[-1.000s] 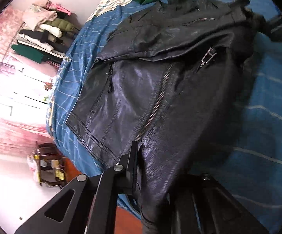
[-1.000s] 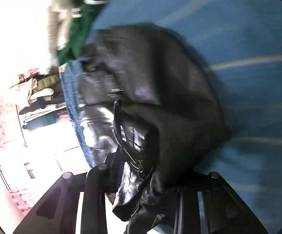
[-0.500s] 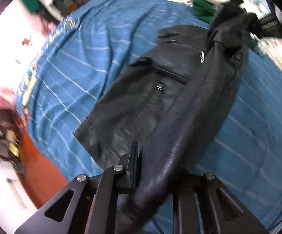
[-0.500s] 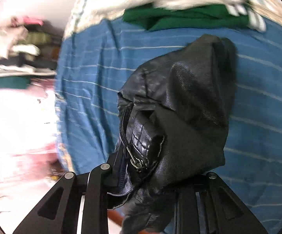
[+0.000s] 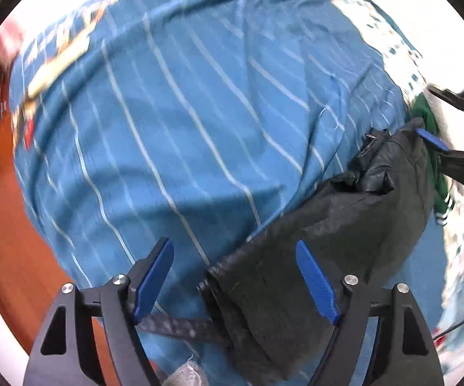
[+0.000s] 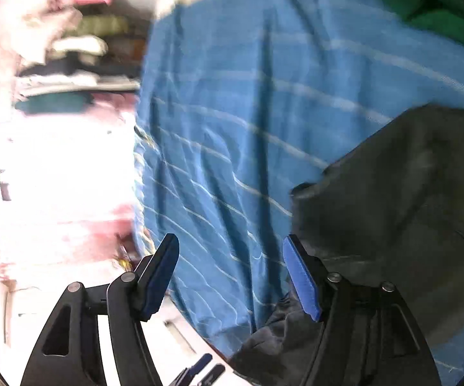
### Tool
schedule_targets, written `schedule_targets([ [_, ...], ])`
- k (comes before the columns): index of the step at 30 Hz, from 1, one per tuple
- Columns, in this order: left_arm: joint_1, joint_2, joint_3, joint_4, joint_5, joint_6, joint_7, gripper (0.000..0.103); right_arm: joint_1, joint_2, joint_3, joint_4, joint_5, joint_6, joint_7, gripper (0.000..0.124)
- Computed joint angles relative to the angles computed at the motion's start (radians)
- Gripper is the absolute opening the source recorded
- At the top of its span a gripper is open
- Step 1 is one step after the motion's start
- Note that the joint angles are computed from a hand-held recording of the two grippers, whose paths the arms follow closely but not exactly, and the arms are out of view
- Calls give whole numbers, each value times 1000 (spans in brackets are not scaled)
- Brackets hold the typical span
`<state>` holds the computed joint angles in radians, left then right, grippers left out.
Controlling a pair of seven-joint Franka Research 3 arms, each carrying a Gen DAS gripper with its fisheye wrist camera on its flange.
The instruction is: Fold large clothes
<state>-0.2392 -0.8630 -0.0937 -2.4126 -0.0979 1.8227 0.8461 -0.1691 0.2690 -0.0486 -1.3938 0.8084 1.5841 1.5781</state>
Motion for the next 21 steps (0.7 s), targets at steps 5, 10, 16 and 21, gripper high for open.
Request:
schedule_targets([
  [5, -35, 82, -71, 1, 51, 26, 31, 84, -37, -140, -94, -98, -261, 88, -44, 70],
  [10, -52, 130, -92, -121, 68, 93, -22, 98, -132, -80, -152, -142, -298, 51, -110, 71],
  [16, -61, 125, -78, -126, 65, 94, -50, 99, -258, 78, -102, -150, 2, -7, -279, 68],
  [21, -66, 191, -93, -54, 108, 46, -23, 99, -208, -28, -98, -274, -21, 164, -307, 16],
])
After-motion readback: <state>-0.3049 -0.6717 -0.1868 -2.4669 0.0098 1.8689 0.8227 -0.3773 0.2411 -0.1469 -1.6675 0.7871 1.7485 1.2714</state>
